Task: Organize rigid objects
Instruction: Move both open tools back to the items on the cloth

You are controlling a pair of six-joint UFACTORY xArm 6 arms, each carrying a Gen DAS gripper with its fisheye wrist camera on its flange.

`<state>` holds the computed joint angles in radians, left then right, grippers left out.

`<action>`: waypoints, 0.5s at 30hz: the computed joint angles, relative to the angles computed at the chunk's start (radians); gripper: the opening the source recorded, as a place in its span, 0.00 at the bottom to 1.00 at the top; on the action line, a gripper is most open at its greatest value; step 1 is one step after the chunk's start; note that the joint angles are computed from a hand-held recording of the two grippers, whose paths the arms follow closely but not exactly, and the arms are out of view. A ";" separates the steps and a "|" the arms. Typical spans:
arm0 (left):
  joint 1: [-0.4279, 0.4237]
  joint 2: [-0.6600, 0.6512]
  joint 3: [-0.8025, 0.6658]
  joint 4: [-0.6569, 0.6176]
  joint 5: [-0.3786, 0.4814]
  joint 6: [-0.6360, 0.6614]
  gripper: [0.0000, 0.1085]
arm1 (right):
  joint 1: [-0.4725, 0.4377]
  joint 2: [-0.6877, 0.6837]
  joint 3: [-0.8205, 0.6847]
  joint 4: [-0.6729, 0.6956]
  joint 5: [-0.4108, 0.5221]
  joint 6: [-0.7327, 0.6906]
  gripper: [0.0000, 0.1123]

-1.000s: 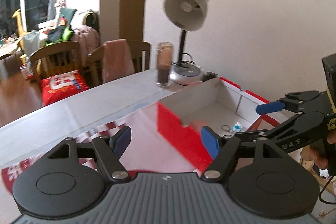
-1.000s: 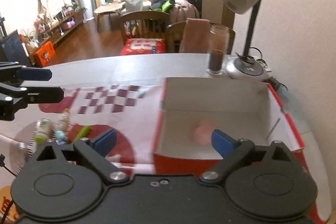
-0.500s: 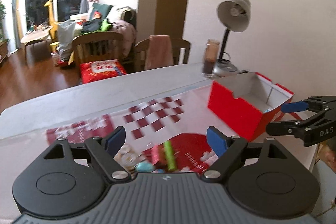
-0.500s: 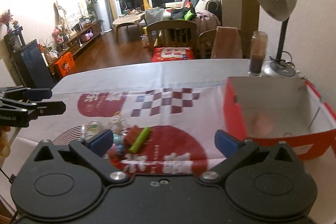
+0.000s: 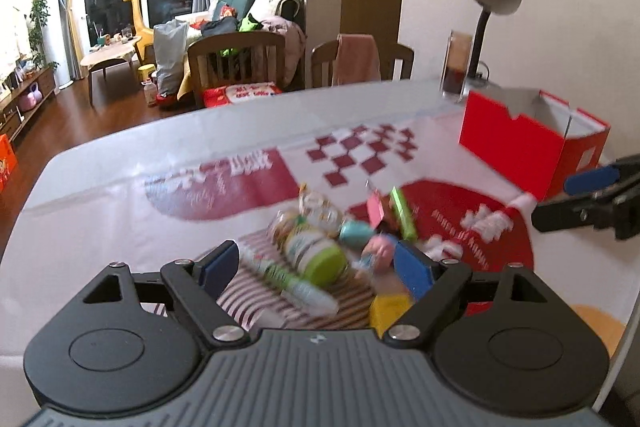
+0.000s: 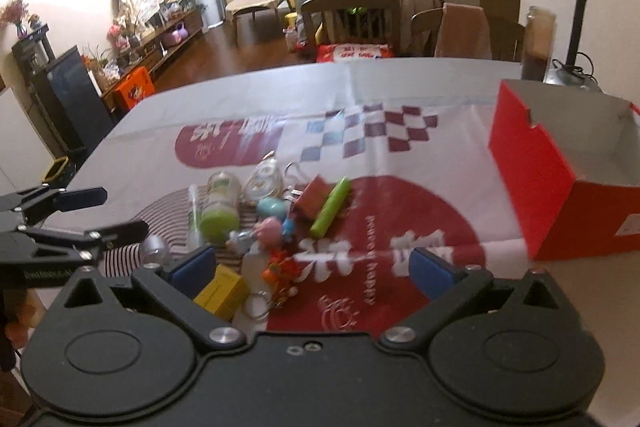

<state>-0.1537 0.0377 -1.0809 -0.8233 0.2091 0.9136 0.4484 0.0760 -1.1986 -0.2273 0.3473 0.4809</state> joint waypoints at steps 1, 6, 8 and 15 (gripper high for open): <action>0.000 -0.002 0.015 -0.029 -0.013 0.037 0.78 | 0.009 0.002 -0.002 -0.003 0.006 0.005 0.91; -0.008 0.000 0.063 -0.199 -0.046 0.255 0.78 | 0.049 0.060 -0.052 -0.027 0.037 0.042 0.91; -0.008 0.007 0.072 -0.234 -0.047 0.303 0.78 | 0.064 0.092 -0.085 -0.024 0.053 0.047 0.91; 0.020 0.038 0.058 -0.313 0.015 0.396 0.78 | 0.105 0.197 -0.207 -0.018 0.143 0.068 0.91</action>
